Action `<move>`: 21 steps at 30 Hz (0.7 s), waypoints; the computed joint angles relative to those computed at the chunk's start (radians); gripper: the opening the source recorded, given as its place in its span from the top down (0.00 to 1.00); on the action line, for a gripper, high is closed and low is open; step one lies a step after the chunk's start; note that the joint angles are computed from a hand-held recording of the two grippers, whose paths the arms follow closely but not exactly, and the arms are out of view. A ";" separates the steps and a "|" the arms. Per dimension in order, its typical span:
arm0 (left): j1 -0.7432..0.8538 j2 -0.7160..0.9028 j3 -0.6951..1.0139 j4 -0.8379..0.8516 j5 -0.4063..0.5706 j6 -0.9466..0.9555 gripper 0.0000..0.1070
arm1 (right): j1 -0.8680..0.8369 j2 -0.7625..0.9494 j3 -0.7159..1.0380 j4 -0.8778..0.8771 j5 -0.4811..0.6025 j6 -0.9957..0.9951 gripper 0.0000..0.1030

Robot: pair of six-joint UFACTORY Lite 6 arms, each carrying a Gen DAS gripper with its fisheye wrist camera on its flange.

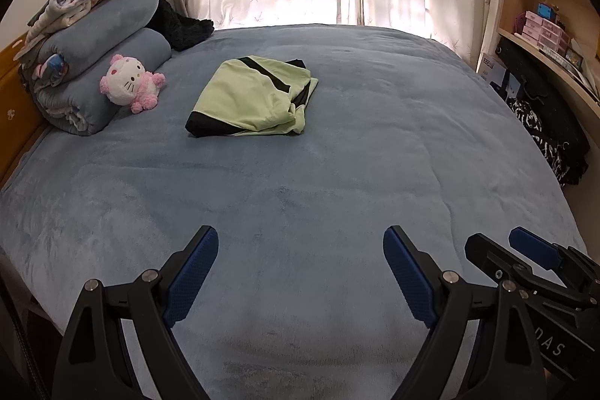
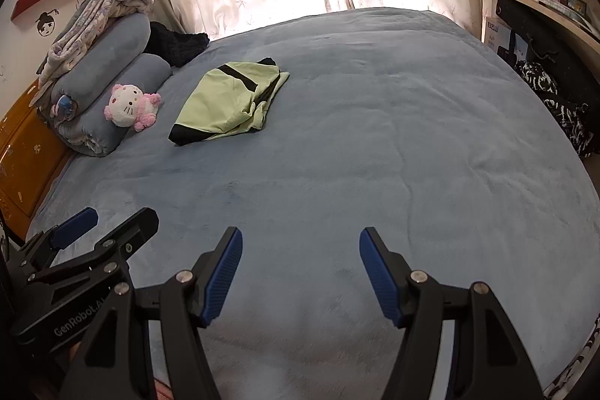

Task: Fold large clothes

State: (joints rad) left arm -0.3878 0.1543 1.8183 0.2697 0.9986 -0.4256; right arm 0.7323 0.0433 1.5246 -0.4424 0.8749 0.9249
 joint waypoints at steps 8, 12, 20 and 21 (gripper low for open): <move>0.023 -0.024 -0.020 -0.020 0.004 0.023 0.19 | 0.024 -0.009 0.001 -0.019 0.021 0.022 0.37; 0.026 -0.032 -0.028 -0.019 0.006 0.027 0.19 | 0.031 -0.009 0.004 -0.023 0.029 0.027 0.37; 0.019 -0.051 -0.048 -0.012 0.012 0.016 0.20 | 0.038 -0.018 -0.004 -0.028 0.033 0.032 0.37; 0.018 -0.052 -0.049 -0.010 0.013 0.015 0.20 | 0.037 -0.017 -0.004 -0.027 0.032 0.031 0.37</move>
